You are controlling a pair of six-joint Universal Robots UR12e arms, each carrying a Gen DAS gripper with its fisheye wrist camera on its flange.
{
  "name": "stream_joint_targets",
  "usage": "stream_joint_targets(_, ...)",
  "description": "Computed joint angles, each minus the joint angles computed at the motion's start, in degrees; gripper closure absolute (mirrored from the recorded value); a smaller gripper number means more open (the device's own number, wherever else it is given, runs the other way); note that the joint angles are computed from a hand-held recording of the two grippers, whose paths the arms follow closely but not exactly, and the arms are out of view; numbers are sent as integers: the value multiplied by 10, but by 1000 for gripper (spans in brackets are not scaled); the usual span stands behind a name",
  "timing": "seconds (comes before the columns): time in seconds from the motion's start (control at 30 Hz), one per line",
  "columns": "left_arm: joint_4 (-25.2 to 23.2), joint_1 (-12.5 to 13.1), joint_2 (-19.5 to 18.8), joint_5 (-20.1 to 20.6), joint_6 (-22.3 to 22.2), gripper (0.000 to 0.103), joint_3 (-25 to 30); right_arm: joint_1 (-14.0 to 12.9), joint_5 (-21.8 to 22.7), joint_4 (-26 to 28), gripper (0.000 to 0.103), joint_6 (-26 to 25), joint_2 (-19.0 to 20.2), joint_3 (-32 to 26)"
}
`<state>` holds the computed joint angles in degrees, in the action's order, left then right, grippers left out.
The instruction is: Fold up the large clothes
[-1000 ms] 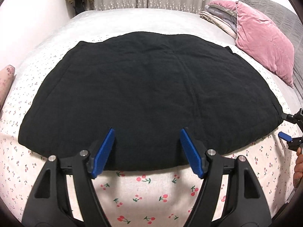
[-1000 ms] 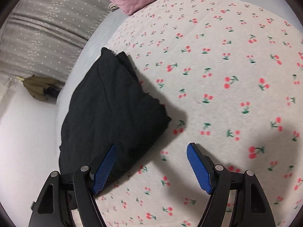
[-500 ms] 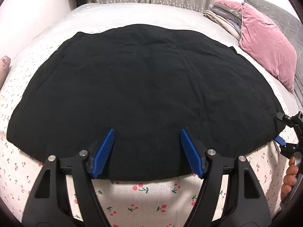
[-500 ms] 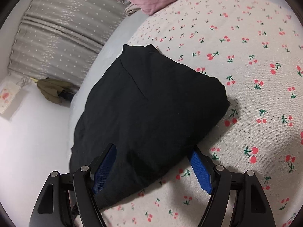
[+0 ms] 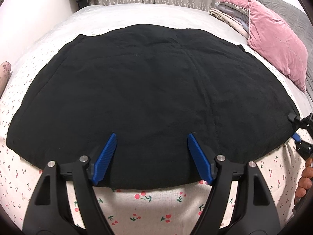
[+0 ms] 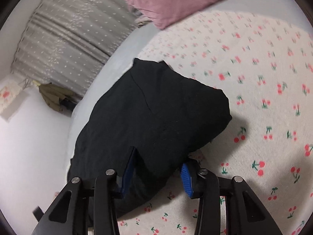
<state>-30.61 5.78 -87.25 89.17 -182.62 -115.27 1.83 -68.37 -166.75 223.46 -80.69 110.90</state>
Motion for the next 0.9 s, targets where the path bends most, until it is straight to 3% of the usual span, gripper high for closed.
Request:
stream_joint_targets(0.57, 13, -12, -6, 26, 1, 26, -1, 2, -1, 7, 58, 4, 4, 1)
stream_joint_targets(0.9, 10, -14, -8, 31, -1, 26, 0, 12, -29, 6, 76, -46, -4, -6)
